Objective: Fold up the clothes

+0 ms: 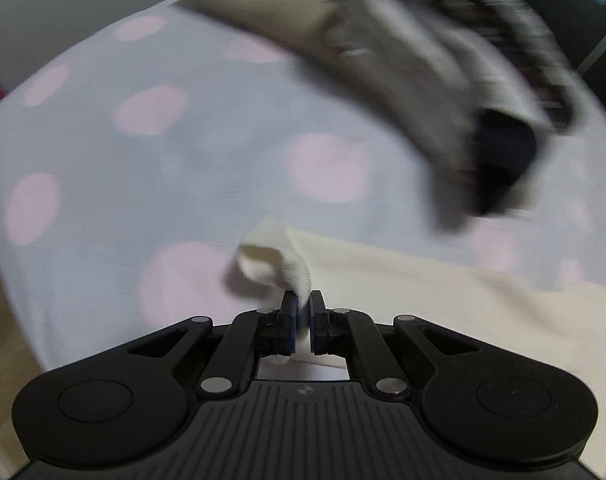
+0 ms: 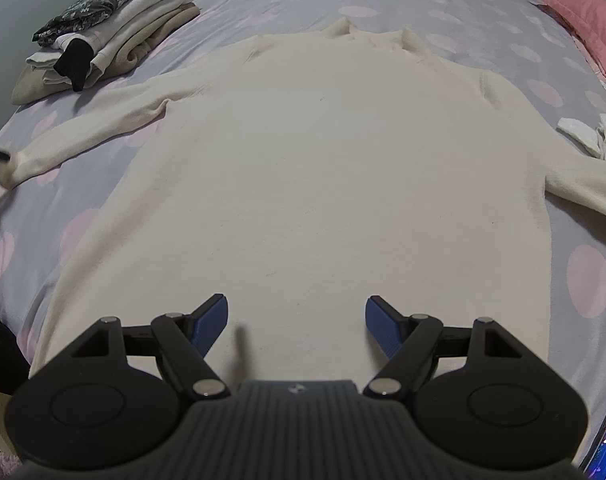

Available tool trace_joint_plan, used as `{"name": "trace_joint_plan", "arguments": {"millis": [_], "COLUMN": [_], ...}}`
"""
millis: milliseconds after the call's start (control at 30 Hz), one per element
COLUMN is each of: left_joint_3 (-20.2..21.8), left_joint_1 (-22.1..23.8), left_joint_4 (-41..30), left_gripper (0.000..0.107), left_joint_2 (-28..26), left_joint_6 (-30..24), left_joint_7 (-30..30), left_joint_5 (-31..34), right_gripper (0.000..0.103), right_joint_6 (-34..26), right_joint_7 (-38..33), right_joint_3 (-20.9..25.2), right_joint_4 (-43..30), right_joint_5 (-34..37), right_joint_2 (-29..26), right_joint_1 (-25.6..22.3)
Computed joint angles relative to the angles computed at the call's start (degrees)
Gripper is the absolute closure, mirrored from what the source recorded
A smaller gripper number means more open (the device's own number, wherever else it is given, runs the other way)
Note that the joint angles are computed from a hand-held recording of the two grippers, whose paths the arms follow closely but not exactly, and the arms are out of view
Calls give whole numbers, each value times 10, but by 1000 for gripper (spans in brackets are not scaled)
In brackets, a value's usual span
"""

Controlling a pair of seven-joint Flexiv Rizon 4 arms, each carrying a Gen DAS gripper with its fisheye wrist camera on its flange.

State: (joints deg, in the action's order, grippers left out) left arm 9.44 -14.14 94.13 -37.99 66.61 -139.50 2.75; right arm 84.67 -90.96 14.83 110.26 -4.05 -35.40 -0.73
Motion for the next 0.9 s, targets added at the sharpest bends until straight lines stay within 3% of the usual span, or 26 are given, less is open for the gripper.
{"name": "trace_joint_plan", "arguments": {"millis": [167, 300, 433, 533, 600, 733, 900], "left_joint_3": [-69, -182, -295, -356, -364, -336, -308], "left_joint_1": [12, 52, 88, 92, 70, 11, -36], "left_joint_4": [14, 21, -9, -53, -93, -168, -209], "left_gripper": [103, 103, 103, 103, 103, 103, 103], "left_joint_2": [6, -9, -46, -82, -105, -143, -175], "left_joint_6": [131, 216, 246, 232, 206, 138, 82], "left_joint_7": [79, 172, 263, 332, 369, 421, 468], "left_joint_5": [-18, -52, -65, -69, -75, -86, -104], "right_gripper": [25, 25, 25, 25, 25, 25, 25], "right_joint_6": [-1, 9, 15, 16, 18, 26, 24], "right_joint_7": [-4, 3, 9, 11, 13, 27, 32], "right_joint_3": [-6, -15, -13, -7, -9, -24, -16], "right_joint_4": [5, 10, 10, 8, 8, 9, 5], "right_joint_5": [-4, -5, -5, -4, -4, -7, -9], "right_joint_2": [2, 6, 7, 7, 8, 8, 1], "right_joint_1": [5, 11, 7, 0, 0, 8, -3]}}
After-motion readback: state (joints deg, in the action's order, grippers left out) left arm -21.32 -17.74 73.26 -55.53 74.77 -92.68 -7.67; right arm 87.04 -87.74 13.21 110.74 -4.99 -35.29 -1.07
